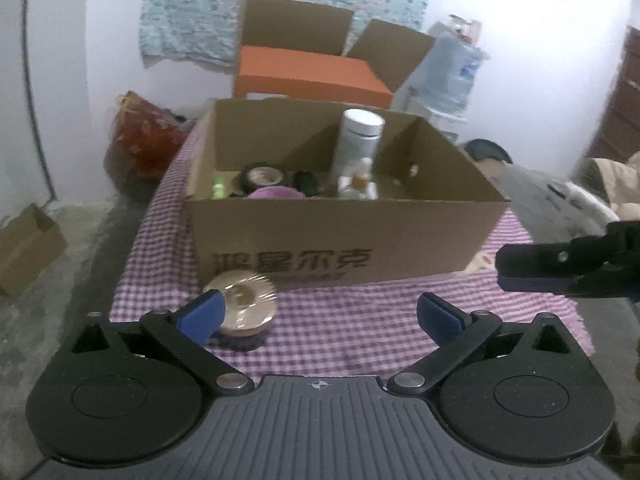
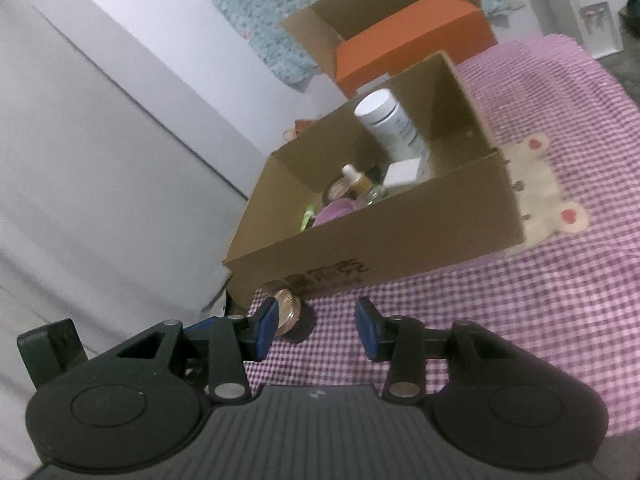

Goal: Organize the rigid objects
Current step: 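Move the right gripper to the gold round tin and grasp it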

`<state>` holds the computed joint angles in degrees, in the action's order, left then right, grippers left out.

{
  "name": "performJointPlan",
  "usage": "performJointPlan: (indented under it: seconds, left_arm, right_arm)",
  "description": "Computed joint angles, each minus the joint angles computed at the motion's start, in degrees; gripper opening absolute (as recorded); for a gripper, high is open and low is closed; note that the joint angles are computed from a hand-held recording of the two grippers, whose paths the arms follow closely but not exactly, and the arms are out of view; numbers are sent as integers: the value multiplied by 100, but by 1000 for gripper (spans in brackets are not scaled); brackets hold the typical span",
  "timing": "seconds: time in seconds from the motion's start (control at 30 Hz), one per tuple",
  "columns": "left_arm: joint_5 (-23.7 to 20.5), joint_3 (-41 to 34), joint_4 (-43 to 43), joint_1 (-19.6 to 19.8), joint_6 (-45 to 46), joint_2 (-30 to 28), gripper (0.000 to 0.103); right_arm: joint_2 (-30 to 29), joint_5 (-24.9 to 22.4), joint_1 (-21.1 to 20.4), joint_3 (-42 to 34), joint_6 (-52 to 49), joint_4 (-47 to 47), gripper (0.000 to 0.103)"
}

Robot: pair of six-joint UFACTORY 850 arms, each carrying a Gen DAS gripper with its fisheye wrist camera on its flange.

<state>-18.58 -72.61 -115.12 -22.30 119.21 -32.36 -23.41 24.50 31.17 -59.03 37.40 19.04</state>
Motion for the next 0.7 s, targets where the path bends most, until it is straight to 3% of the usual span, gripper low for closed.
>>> performJointPlan:
  seconds: [0.13, 0.33, 0.47, 0.6, 0.7]
  left_arm:
    - [180, -24, -981, -2, 961, -131, 103]
    - [290, -282, -1468, 11, 1318, -456, 96]
    - [436, -601, -904, 35, 663, -735, 79]
    - [652, -952, 210, 46, -551, -1007, 66]
    - [684, -997, 185, 62, -483, -1055, 60]
  right_arm:
    - [-314, -187, -64, -391, 469, -671, 50]
    - [-1050, -602, -216, -1331, 1835, -2319, 50]
    - [-1619, -841, -350, -2073, 3342, -3932, 49]
    - [-2126, -1063, -438, -2754, 4949, -5630, 41]
    - [-2392, -1197, -473, -3123, 6007, -6710, 36]
